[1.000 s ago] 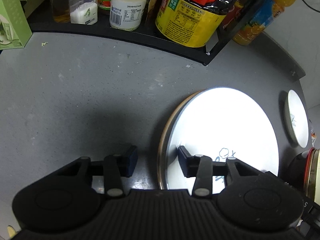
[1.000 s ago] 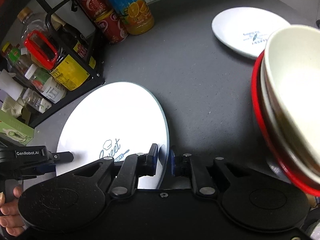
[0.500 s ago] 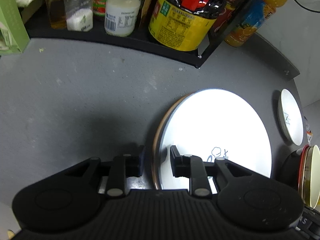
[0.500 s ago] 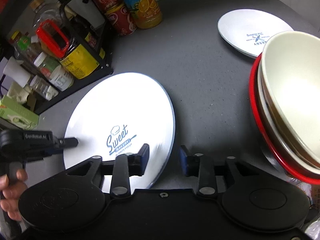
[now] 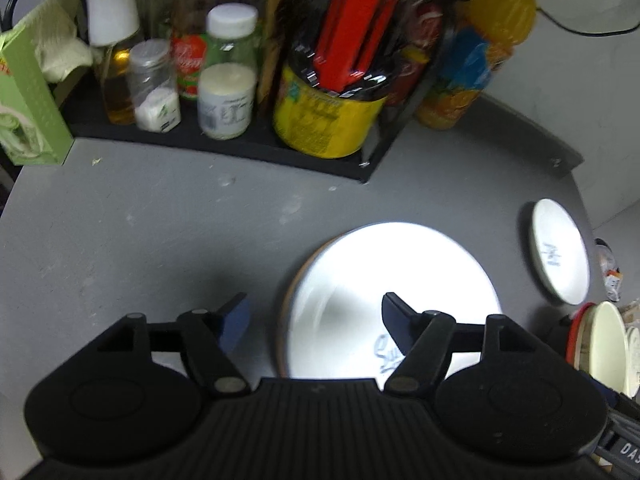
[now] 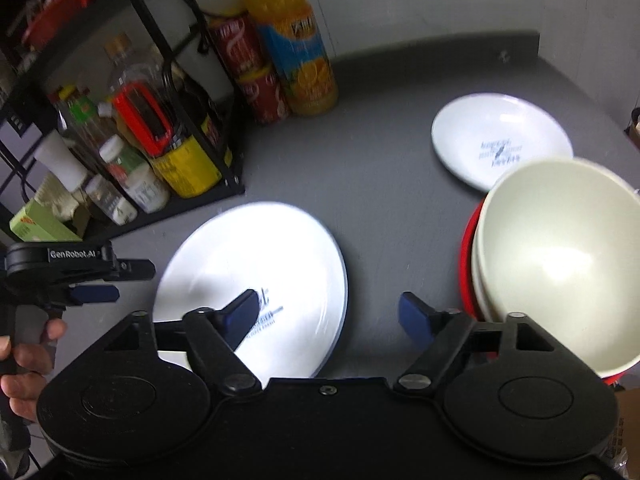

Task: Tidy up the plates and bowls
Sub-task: 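Move both grippers toward the small 'The Baking' plate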

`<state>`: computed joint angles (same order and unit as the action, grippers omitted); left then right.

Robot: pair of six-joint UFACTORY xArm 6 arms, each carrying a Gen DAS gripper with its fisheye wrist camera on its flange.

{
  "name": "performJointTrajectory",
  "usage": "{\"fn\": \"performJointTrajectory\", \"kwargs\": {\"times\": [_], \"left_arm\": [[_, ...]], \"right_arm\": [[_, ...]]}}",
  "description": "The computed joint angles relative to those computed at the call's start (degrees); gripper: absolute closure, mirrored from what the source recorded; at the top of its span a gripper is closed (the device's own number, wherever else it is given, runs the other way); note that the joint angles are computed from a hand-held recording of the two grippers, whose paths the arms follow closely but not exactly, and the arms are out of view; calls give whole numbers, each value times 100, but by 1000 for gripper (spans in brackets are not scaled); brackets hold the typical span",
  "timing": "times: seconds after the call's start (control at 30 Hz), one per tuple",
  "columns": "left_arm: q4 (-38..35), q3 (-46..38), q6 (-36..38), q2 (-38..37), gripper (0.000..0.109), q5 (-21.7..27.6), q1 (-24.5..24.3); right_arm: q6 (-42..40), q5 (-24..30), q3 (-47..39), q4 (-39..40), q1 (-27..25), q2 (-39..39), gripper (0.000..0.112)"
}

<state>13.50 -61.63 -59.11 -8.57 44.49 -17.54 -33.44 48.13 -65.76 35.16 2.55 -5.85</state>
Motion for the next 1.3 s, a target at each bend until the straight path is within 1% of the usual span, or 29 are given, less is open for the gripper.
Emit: {"fn": "performJointTrajectory", "kwargs": {"times": [0.07,0.13,0.37,0.43,0.6,0.67,0.8,0.9,1.07,1.13,1.23,1.3], "left_arm": [[5,-171,75,73,35,23,-51],[13,-289,121,113,33,-8,-136],[89,-730,198,193,33,85,-390],[96,-921,259,284,32,185,-460],[42,-1236,332,522,32,182,-569],[30,-1502,300,738,32,335,-620],[-53,-2038,452,1183,32,392,-686],[-96,-2516,526,1565,32,482,-732],[-241,-3343,637,2274,32,533,-776],[-316,-3692,676,2598,32,512,-785],[-400,-4285,729,3121,32,609,-822],[-456,-4755,749,3504,32,703,-857]], "right_arm": [[-50,32,-62,83,-45,-24,23],[-35,98,-134,79,-92,-30,22],[-58,250,-348,241,-386,-98,18],[-171,270,-453,356,-488,-91,14],[-25,273,-830,438,-745,167,12],[-63,287,-993,470,-862,314,12],[57,368,-1411,491,-1114,686,12],[155,345,-1702,350,-1230,968,12],[309,461,-2245,270,-1420,1495,12],[402,558,-2520,187,-1474,1761,13],[565,739,-3014,143,-1576,2219,14],[748,992,-3497,86,-1668,2619,19]]}}
